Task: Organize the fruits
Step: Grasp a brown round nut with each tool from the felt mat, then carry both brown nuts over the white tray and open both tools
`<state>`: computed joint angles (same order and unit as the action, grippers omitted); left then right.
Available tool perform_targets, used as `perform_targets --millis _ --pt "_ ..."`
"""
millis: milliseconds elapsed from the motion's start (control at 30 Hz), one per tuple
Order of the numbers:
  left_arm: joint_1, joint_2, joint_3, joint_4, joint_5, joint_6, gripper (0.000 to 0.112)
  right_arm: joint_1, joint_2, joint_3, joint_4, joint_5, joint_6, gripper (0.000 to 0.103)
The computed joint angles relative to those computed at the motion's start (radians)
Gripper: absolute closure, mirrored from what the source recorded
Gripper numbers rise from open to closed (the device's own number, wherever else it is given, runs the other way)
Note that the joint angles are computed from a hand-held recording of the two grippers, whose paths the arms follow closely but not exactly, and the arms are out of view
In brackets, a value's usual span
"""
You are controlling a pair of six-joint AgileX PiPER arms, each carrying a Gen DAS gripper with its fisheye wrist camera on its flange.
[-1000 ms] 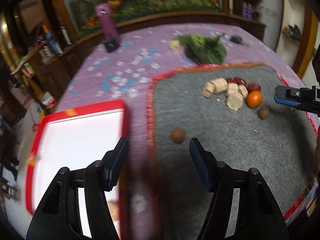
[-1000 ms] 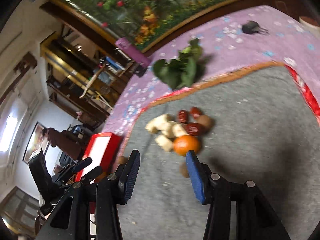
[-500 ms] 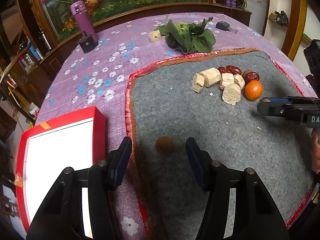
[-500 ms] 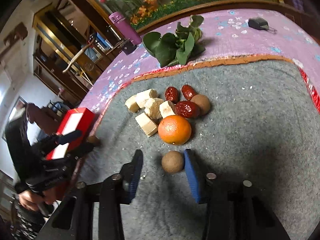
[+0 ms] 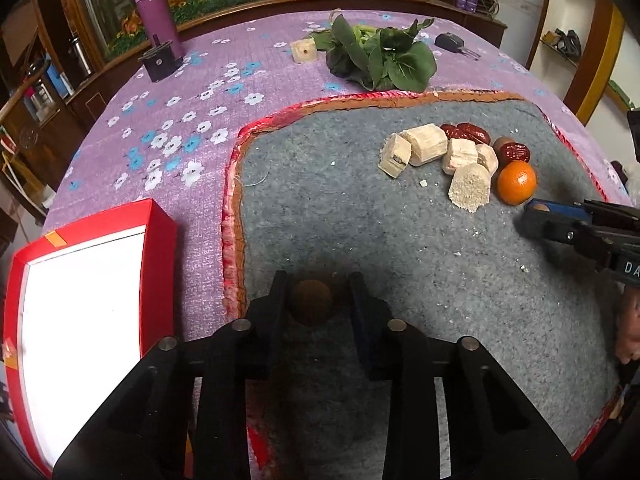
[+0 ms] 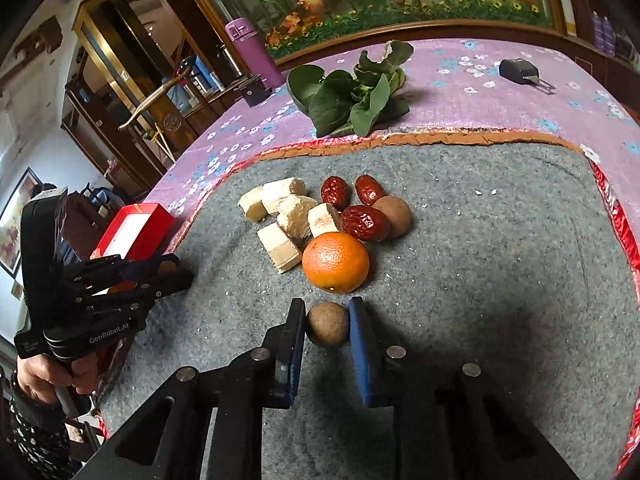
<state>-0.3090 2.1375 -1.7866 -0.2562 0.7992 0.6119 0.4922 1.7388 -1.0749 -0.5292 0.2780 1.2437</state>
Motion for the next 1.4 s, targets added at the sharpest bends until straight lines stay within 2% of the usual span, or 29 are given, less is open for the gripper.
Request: perform_targets --millis 67,233,367,500,900,1200,1300,1400 --pt "-0.006 -0.010 0.018 0.006 -0.014 -0.017 0.092 -0.001 -0.001 0.002 0.006 -0.006 -0.004 0.082" --pt "-0.004 -0.044 0.080 -0.013 -0.055 -0.029 0.092 0.003 -0.015 0.022 -0.014 -0.044 0.011 0.082" --pt "0.028 -0.093 0.141 -0.107 -0.056 0.039 0.092 0.035 -0.026 0.025 -0.226 -0.034 0.199 0.082" --pt "0.068 -0.162 0.226 -0.218 -0.055 0.123 0.092 0.049 -0.033 0.031 -0.357 -0.038 0.321 0.082" --pt "0.192 -0.381 0.475 -0.435 -0.091 0.340 0.092 0.058 -0.006 0.004 -0.415 0.035 0.400 0.082" --pt "0.238 -0.456 0.548 -0.510 -0.070 0.433 0.092 0.061 -0.007 0.010 -0.475 0.069 0.483 0.082" --pt "0.236 -0.489 0.588 -0.530 -0.099 0.472 0.092 0.063 -0.018 0.024 -0.528 0.082 0.548 0.082" --pt "0.252 -0.494 0.588 -0.559 -0.076 0.498 0.092 0.053 -0.013 0.020 -0.509 0.082 0.546 0.082"
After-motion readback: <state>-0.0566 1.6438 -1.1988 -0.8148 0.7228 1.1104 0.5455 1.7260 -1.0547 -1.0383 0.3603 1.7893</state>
